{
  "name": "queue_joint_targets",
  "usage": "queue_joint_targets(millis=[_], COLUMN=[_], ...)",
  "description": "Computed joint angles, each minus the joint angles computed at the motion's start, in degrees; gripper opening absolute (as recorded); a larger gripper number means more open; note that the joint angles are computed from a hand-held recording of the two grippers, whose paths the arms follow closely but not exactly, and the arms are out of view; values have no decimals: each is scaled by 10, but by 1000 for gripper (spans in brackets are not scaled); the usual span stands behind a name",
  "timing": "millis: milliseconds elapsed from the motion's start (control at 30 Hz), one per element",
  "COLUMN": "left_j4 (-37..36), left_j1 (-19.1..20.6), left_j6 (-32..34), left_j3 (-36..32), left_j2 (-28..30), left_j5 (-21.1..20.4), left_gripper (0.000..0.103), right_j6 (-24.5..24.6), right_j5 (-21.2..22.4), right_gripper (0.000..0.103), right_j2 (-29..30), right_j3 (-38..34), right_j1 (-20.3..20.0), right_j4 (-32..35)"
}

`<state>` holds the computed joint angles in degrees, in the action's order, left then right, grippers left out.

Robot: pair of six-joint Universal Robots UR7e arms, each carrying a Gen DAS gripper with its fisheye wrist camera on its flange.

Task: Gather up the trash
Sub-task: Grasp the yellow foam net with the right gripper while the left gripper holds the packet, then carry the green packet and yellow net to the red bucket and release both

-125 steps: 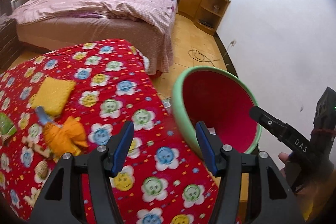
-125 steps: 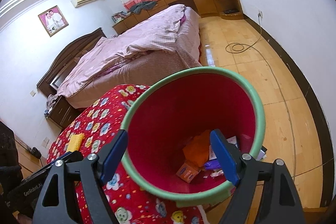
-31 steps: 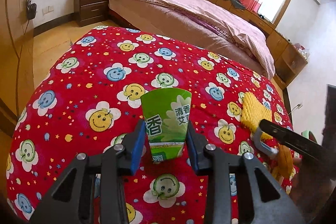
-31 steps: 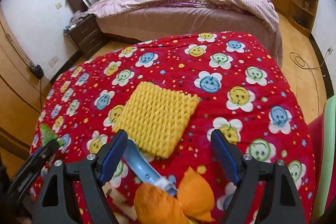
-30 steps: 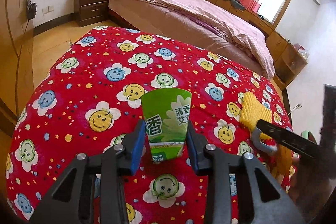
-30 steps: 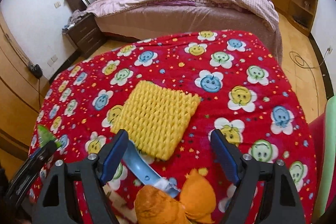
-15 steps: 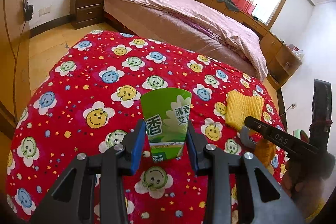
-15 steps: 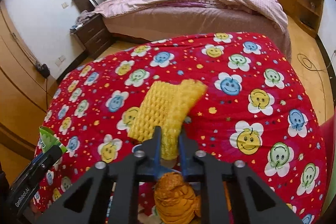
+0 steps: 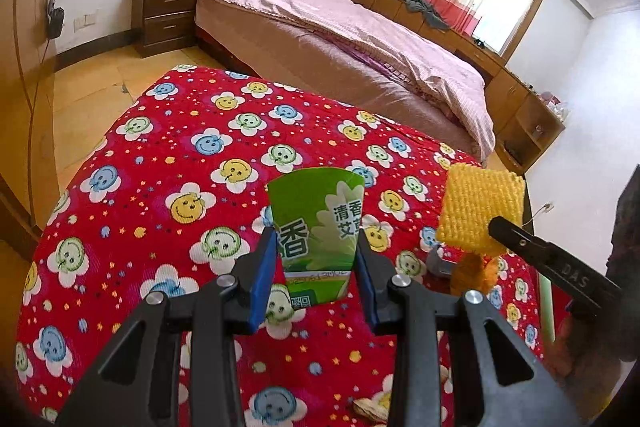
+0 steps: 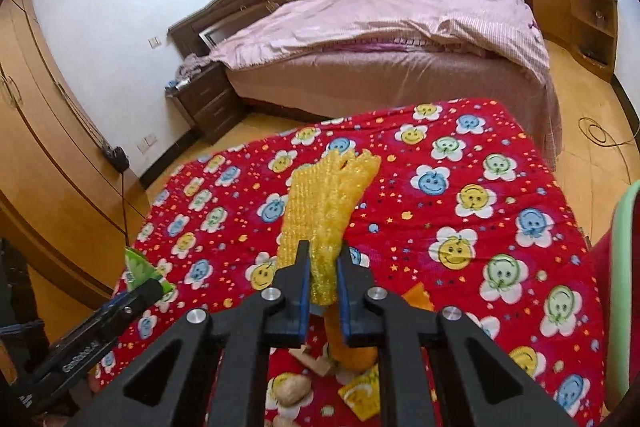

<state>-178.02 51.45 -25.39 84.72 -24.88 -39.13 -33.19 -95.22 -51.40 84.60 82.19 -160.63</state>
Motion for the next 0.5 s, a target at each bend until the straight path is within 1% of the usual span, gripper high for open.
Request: queue_joint_targets(millis=[500], left_j4=[-24], left_j1=[-34], left_j6=[0], left_j3=[34], left_j2=[-15], left_j5=[0], left_gripper=[37], right_j6=[0], right_j5=[62], right_gripper=[13], right_j2=[-102], right_j3=[111], right_j1=[-20], right_j4=[-54])
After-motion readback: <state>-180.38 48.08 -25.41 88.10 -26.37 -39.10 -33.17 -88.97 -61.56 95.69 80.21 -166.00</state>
